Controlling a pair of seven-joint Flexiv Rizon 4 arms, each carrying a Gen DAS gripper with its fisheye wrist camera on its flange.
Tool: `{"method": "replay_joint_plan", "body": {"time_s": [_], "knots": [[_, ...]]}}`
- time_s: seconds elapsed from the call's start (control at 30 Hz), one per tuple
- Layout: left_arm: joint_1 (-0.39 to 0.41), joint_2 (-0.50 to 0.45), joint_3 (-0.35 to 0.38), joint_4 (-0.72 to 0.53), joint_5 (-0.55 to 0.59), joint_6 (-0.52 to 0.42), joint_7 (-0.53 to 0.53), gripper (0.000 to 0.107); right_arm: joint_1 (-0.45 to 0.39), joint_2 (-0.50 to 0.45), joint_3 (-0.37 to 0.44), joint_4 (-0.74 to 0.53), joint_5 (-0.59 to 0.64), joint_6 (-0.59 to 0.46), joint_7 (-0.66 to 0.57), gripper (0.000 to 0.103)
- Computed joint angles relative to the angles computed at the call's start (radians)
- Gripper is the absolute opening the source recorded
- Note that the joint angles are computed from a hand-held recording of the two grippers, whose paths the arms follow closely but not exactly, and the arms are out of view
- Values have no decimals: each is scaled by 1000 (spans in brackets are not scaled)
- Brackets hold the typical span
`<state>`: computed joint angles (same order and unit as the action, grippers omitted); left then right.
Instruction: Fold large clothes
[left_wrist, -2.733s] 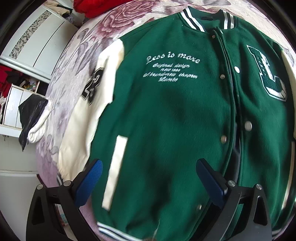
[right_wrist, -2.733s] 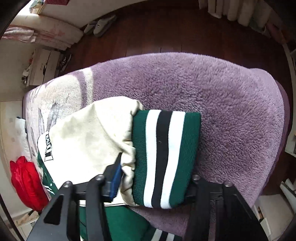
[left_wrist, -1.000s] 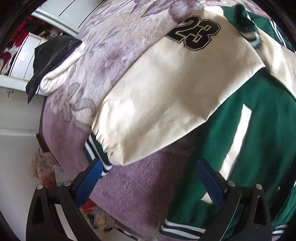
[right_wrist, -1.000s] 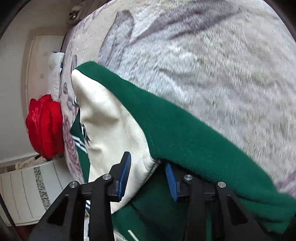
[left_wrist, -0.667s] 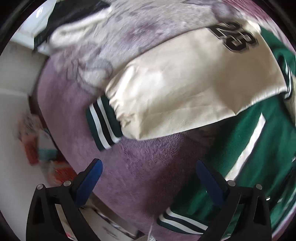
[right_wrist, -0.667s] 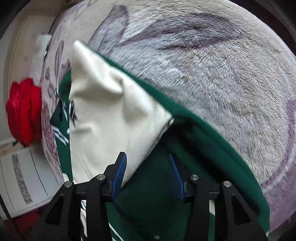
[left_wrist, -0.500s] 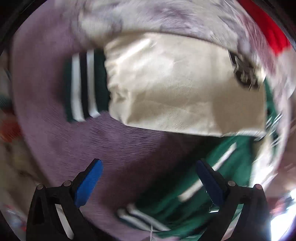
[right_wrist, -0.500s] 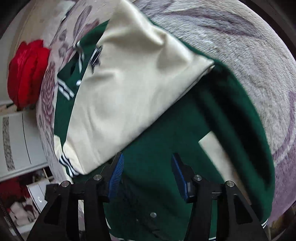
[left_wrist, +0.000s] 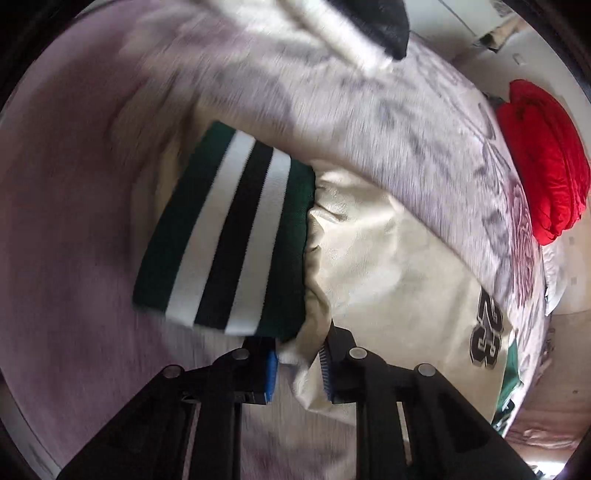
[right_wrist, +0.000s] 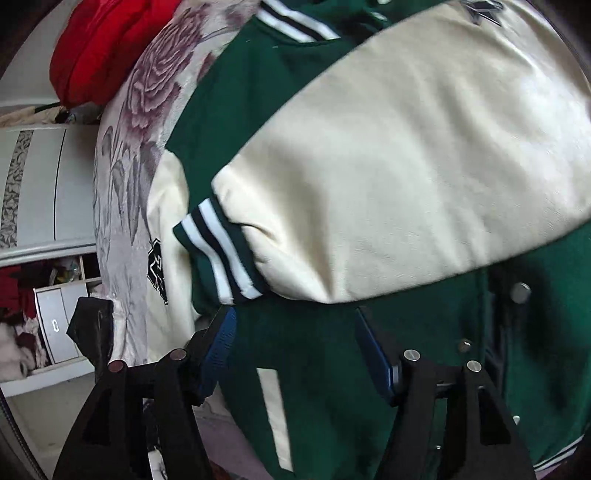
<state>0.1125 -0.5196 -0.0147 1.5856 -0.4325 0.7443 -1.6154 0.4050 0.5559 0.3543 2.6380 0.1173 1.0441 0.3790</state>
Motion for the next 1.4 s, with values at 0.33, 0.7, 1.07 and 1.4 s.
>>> {"method": "replay_joint_plan", "body": {"time_s": [0.33, 0.7, 1.07, 1.4], "knots": [[49, -213, -53, -317, 0, -175, 93, 57, -13, -493, -161, -421, -63, -420, -353, 22], [-40, -244, 28, -417, 134, -138, -72, 15, -68, -452, -111, -337, -64, -185, -349, 20], [-177, -78, 52, -393, 402, 144, 115, 9, -30, -256, -40, -369, -121, -556, -309, 94], [-302, 53, -39, -367, 387, 127, 320, 6, -47, -13, -31, -293, -36, -957, -310, 94]]}}
